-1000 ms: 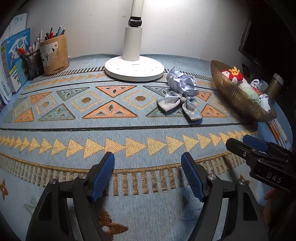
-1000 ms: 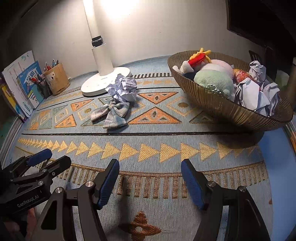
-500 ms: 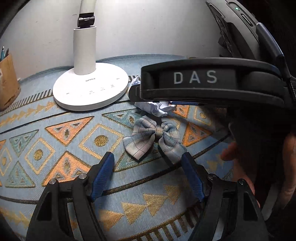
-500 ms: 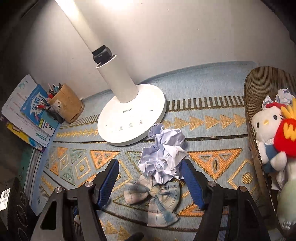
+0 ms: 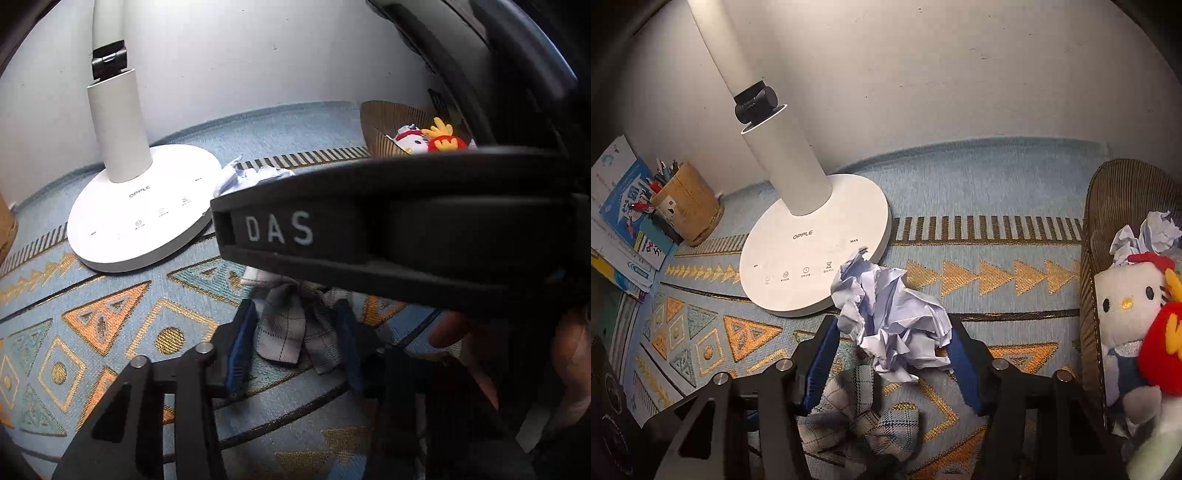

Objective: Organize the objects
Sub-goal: 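Grasp the plaid bow cloth with the left tool while the right grasps the paper ball, then carry the plaid cloth and paper ball into the amber bowl and open both tools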

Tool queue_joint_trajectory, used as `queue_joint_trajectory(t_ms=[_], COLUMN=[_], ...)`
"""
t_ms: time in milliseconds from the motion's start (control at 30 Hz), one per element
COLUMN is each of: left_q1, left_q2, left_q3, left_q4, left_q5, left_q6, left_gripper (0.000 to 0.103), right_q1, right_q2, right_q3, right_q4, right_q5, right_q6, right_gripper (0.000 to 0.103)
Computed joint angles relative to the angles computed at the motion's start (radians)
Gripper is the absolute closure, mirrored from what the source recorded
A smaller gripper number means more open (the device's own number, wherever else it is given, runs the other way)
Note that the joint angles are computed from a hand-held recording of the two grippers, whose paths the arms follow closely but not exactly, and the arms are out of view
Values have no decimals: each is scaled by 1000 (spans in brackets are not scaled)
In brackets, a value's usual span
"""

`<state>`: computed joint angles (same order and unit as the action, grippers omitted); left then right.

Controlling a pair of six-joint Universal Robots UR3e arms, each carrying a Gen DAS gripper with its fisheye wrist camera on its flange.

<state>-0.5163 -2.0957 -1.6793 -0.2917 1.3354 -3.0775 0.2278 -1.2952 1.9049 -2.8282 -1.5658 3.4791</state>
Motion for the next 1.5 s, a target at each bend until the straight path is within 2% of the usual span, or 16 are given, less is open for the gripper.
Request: queue_joint_trajectory(t_ms=[33, 100, 200, 400, 500, 600, 667, 700, 767, 867, 900, 1000, 1067, 1200, 1333, 1500], left_q1=[-4, -26, 4, 89, 94, 74, 91, 102, 88, 74, 111, 100, 105, 136, 150, 109], left_q2=[3, 13, 90, 372, 505, 593, 648, 649, 645, 590, 629, 618, 611, 622, 627, 600], left_q3=[-5, -20, -123, -457, -599, -734, -816, -823, -848, -854, -894, -909, -910, -936, -946, -919], left_q4=[2, 28, 75, 203, 244, 302, 338, 325, 358, 415, 413, 461, 464, 491, 496, 492], left_q5=[-8, 39, 1, -36, 0, 83, 93, 57, 105, 142, 125, 140, 129, 83, 66, 110], left_q6=[2, -1, -44, -114, -149, -213, -259, -261, -305, -332, -310, -314, -309, -306, -306, -302], left_gripper=[84, 87, 89, 89, 89, 89, 89, 89, 89, 89, 89, 89, 89, 89, 89, 89], right_q1=[2, 7, -5, 48, 111, 188, 233, 238, 229, 226, 218, 224, 218, 109, 98, 190], right_q2=[-2, -12, -64, -304, -441, -549, -587, -610, -659, -706, -740, -848, -921, -1065, -984, -790], right_q3=[0, 6, 60, 179, 276, 400, 473, 503, 560, 604, 629, 684, 708, 755, 759, 724], right_q4=[-2, -11, -64, -44, 16, 55, 57, 63, 67, 96, 101, 147, 205, 295, 212, 51], right_q5=[-4, -7, 53, 38, 4, -55, -106, -107, -91, -76, -58, -36, -33, 72, 116, 68], right_q6=[4, -1, 2, 3, 26, 83, 129, 137, 127, 130, 123, 91, 72, 7, 1, 43], right_gripper=[55, 68, 69, 69, 68, 67, 67, 67, 67, 50, 47, 37, 34, 32, 28, 27])
